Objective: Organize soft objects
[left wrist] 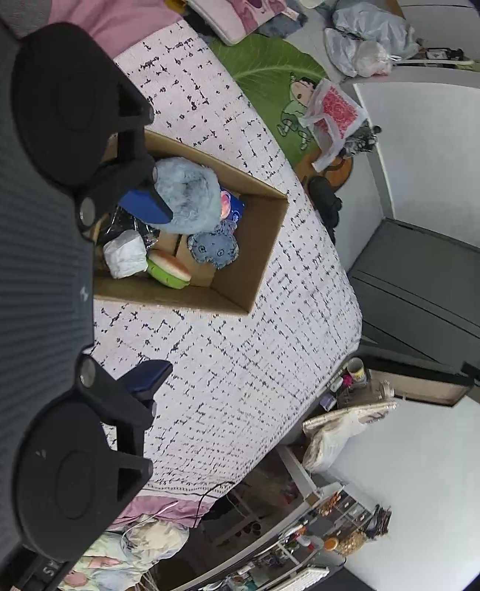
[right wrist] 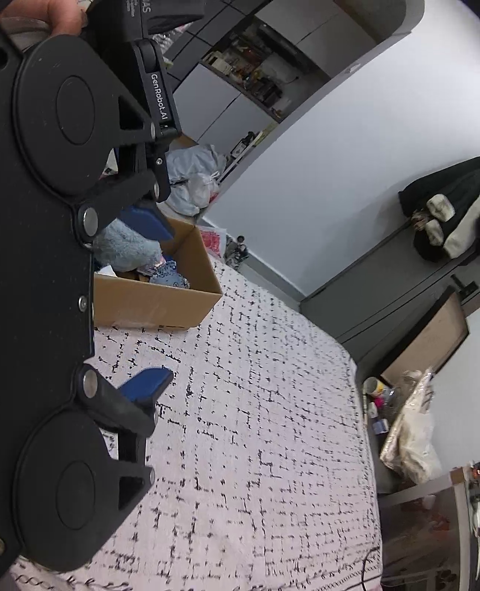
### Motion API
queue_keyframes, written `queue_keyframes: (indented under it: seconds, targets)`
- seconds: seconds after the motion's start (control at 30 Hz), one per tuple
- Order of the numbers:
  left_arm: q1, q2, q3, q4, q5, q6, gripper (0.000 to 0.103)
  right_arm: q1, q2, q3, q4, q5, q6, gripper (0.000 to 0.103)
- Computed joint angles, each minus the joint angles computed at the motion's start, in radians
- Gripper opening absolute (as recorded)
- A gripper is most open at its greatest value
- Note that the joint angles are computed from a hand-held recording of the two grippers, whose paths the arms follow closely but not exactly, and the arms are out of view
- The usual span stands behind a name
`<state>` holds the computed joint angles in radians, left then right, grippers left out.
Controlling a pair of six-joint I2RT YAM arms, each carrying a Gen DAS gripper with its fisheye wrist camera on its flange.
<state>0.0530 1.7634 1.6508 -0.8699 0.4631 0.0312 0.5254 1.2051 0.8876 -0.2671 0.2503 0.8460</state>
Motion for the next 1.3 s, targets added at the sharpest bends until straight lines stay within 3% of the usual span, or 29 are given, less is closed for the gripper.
queue_keyframes:
  seconds: [0.4,0.63,0.9,1.3]
  targets:
    - [0.036,-0.207,-0.139,0.013,0.030,-0.002,0.083,0.141,-0.169,0.012,-0.129,0.169,-0.030,0.092]
    - [0.088,-0.315,-0.188,-0.040,0.074,0.073,0.092,0.258,-0.245,0.063,-0.269,0.289,0.010,0.103]
    - [0.144,-0.405,-0.224,-0.114,0.101,0.199,0.102,0.375,-0.216,0.158,-0.454,0.400,0.068,0.103]
    - [0.263,-0.456,-0.232,-0.233,0.206,0.369,0.102,0.538,-0.137,0.292,-0.713,0.527,0.242,0.103]
